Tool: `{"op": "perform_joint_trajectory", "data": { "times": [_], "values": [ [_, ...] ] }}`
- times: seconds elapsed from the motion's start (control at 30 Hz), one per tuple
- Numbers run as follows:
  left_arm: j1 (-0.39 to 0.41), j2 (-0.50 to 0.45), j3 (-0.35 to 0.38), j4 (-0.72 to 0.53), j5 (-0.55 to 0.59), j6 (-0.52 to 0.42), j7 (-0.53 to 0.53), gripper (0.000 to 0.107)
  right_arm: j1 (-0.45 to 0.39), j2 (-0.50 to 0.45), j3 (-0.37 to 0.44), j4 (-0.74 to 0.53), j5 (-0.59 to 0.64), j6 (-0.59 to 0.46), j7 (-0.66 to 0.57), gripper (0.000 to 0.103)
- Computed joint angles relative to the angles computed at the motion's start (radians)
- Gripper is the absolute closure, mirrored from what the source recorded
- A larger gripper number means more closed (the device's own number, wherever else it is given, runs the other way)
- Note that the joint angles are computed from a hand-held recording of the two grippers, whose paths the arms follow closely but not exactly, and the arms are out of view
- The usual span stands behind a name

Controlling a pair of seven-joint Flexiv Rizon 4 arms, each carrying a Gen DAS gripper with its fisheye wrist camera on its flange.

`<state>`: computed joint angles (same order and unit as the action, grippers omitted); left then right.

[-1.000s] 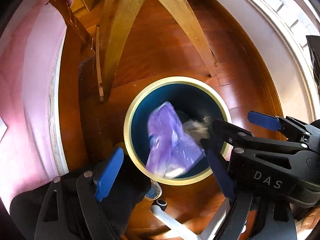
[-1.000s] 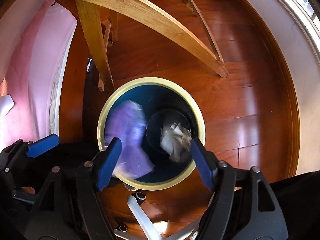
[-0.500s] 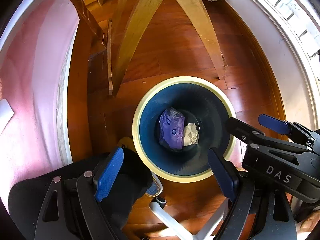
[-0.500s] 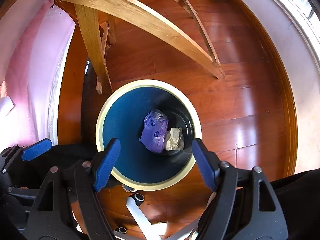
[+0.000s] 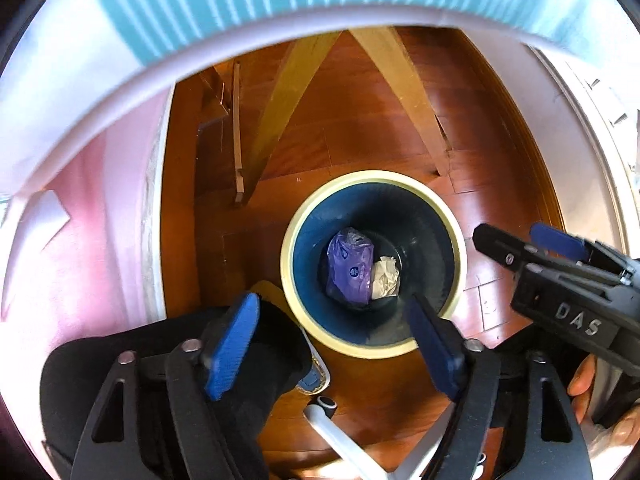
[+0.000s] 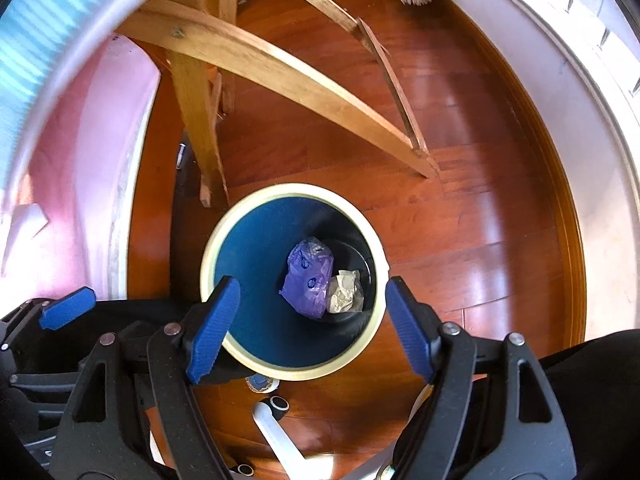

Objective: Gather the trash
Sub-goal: 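Raise both tools from the bin back toward the table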

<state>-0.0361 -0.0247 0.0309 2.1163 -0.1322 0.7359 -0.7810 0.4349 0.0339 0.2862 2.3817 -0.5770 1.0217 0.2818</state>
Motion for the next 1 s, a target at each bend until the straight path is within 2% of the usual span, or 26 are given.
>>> {"op": "perform_joint_trajectory", "data": {
  "times": [0.07, 0.23, 0.37, 0.47, 0.67, 0.9, 1.0],
  "values": [
    [0.005, 0.022, 0.006, -0.008, -0.006, -0.04, 0.011, 0.043, 0.007, 0.027, 0.01, -0.011, 0.011, -0.023, -0.029, 0.03],
    [0.022, 0.092, 0.031, -0.009, -0.087, -0.081, 0.085, 0.05, 0.03, 0.112, 0.045, -0.049, 0.074, -0.113, -0.163, 0.03],
    [0.027, 0.162, 0.056, -0.002, -0.19, -0.075, 0.171, 0.051, 0.032, 0.196, 0.073, -0.073, 0.089, -0.173, -0.207, 0.03],
    [0.032, 0.193, 0.07, -0.039, -0.255, -0.111, 0.217, 0.051, 0.026, 0.259, 0.092, -0.092, 0.084, -0.201, -0.228, 0.03],
    [0.04, 0.202, 0.081, -0.194, -0.391, -0.272, 0.275, 0.051, 0.005, 0.361, 0.133, -0.17, 0.053, -0.3, -0.295, 0.03],
    [0.026, 0.176, 0.041, -0.403, -0.432, -0.405, 0.23, 0.051, -0.045, 0.436, 0.154, -0.277, 0.027, -0.403, -0.346, 0.03],
    [0.01, 0.147, 0.01, -0.494, -0.416, -0.428, 0.191, 0.051, -0.073, 0.461, 0.146, -0.324, 0.029, -0.439, -0.374, 0.03]
  ]
}}
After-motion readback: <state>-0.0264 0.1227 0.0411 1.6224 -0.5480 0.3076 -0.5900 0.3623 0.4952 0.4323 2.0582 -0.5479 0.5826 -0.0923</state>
